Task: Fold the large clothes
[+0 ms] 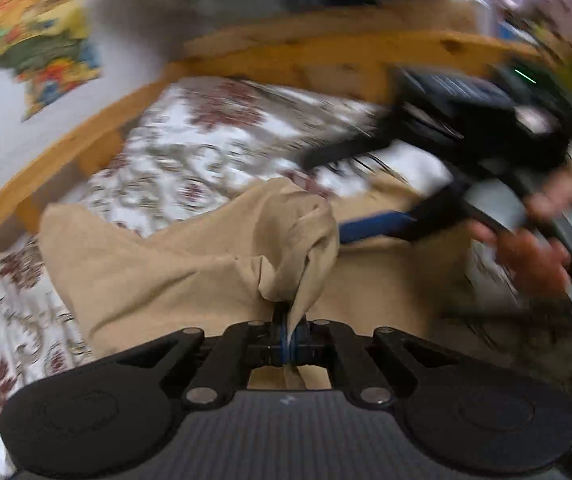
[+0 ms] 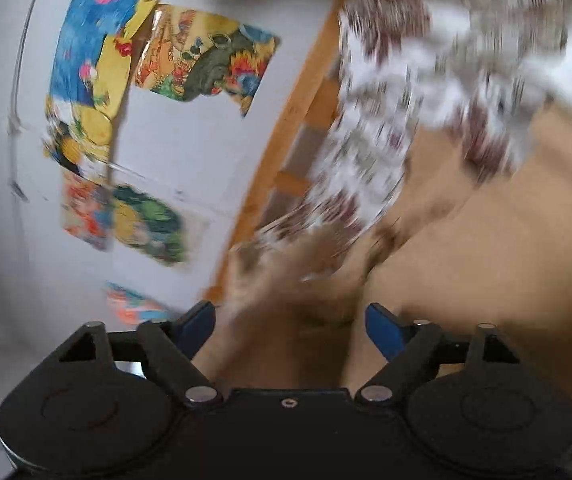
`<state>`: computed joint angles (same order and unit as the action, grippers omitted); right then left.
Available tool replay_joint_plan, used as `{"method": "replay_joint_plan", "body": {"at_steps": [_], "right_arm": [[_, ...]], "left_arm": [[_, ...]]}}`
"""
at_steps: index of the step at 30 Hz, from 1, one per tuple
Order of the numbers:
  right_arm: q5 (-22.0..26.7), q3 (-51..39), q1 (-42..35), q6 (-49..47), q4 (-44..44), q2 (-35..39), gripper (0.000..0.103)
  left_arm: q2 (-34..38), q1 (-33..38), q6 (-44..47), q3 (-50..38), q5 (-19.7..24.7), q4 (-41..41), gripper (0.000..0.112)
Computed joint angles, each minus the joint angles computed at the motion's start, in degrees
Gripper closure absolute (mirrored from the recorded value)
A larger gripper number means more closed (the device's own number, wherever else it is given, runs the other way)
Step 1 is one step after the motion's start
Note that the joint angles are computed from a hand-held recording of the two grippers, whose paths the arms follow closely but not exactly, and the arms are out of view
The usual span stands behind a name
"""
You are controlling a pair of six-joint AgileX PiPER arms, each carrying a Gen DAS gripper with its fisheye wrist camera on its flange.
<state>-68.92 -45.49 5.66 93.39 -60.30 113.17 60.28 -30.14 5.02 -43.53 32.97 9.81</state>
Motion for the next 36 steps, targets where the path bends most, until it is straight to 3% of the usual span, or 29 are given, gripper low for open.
{"method": "replay_joint_plan", "body": {"at_steps": [2, 7, 13, 15, 17, 20, 25, 28, 29, 36], "right_arm": [[1.22, -2.45, 0.26, 1.03, -2.15, 0.66, 0.006], [6.66, -8.51, 2.76, 2.30, -8.10, 0.82, 0.006], [15.03, -14.26, 7.16, 0.59, -15.85, -0.16, 0.020], [16.79, -15.13, 8.62, -0.46, -17.54, -0.60, 0.037], [18.82, -16.23, 9.93, 0.22, -18.99, -0.49, 0.082], [18.04, -14.48, 9.77, -3.26, -17.27, -1.40, 0.096], [21.69, -12.21, 7.85, -4.26, -17.60, -4.53, 0.098], [23.75, -11.15, 5.61, -5.71, -17.25, -5.33, 0.098], [24.70, -10.90, 5.21, -6.27, -16.93, -5.55, 0.098], [34.79, -7.98, 5.71, -19.35, -12.15, -9.47, 0.098]], "left_arm": [[0.38, -1.34, 2.05, 1.14, -0.05, -1.11, 0.112], [0.67, -1.06, 10.78, 3.53, -0.53, -7.72, 0.112], [0.91, -0.23, 14.79, 4.74, -0.81, -10.91, 0.112], [0.82, -0.61, 14.82, 5.02, -0.98, -10.40, 0.112], [1.15, -0.78, 14.77, 4.82, -0.90, -10.21, 0.112], [0.16, 0.37, 17.91, 4.97, -0.51, -13.11, 0.111], [-1.46, 9.70, 35.45, 3.35, 5.21, -32.82, 0.094], [-3.63, 16.88, 44.04, 3.35, 9.70, -42.24, 0.074], [-4.51, 19.72, 47.26, 3.43, 11.47, -45.55, 0.072], [-5.63, 39.10, 54.75, 1.57, 20.60, -58.87, 0.049]]}}
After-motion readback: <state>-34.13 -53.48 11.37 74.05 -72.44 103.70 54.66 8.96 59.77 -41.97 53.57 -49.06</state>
